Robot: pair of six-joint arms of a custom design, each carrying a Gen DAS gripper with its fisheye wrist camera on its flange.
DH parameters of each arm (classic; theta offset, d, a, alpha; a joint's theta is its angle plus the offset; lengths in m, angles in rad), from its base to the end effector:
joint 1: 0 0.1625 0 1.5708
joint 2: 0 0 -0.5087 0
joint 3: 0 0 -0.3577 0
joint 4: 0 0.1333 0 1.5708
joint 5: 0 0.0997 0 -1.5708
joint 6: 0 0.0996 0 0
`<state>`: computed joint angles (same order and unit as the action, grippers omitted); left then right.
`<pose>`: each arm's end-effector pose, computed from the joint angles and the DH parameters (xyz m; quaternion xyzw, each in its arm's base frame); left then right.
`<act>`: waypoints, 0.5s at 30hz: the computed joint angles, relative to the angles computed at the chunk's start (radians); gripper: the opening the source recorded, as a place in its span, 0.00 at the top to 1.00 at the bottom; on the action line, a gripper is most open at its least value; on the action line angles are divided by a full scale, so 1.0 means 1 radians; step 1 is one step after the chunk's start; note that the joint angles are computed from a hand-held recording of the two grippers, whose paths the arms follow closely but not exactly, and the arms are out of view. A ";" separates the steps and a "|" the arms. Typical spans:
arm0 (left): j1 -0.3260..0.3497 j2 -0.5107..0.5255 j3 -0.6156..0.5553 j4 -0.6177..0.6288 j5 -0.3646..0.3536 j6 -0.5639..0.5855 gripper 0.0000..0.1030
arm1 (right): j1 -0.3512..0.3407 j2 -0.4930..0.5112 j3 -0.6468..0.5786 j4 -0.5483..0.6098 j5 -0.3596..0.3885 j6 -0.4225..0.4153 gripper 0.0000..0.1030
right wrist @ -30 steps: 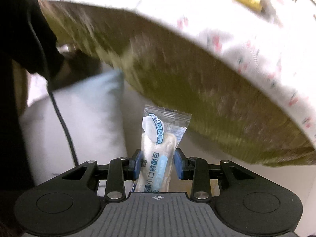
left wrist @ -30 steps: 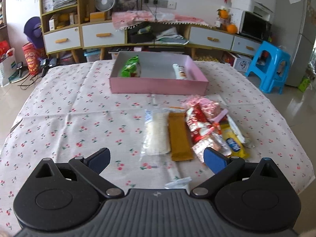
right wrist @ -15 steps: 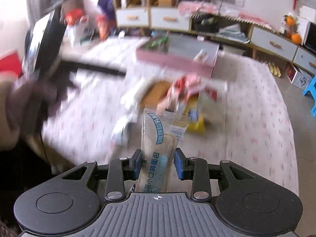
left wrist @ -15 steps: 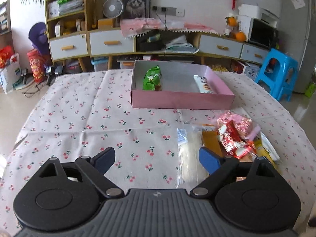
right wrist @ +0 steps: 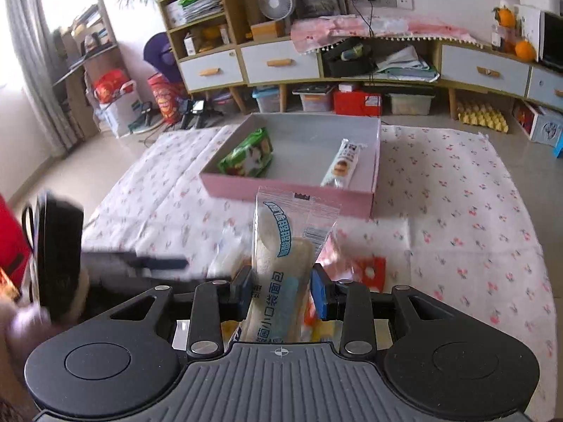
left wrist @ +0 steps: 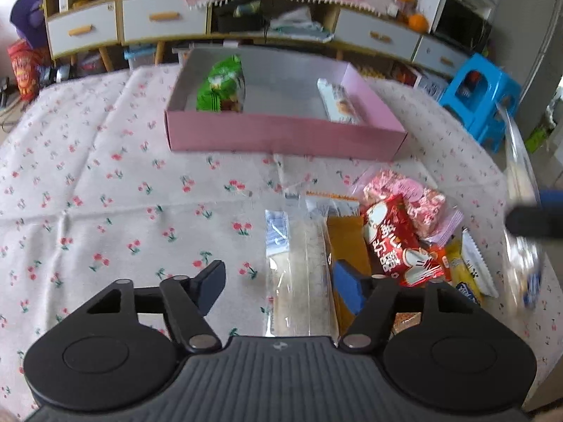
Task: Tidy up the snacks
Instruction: 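Grasp the clear white bread bag with left gripper while right holds its packet, then lower both bread packets into the pink box and open both grippers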
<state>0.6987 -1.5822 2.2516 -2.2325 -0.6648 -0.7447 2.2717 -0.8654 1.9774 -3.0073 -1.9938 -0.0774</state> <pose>-0.1501 -0.4026 0.3870 0.0589 0.8972 -0.3141 0.3048 0.4651 -0.4079 0.1748 0.3347 -0.9056 0.2139 0.1487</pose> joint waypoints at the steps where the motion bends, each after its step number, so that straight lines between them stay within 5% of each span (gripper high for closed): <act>1: 0.005 0.000 -0.005 0.015 -0.011 -0.025 0.41 | -0.006 0.009 -0.019 0.011 0.009 -0.001 0.67; 3: 0.011 -0.003 -0.003 0.011 -0.024 -0.068 0.42 | -0.016 0.022 -0.038 0.008 0.031 -0.016 0.67; 5: 0.006 -0.005 -0.005 0.026 -0.019 -0.087 0.54 | -0.028 0.033 -0.051 -0.001 0.049 -0.019 0.67; 6: 0.010 -0.004 -0.015 0.031 -0.035 -0.068 0.70 | -0.033 0.037 -0.055 0.002 0.053 -0.011 0.67; 15: 0.039 -0.012 -0.095 0.047 -0.100 -0.077 0.80 | -0.064 0.053 -0.137 0.108 0.043 0.050 0.67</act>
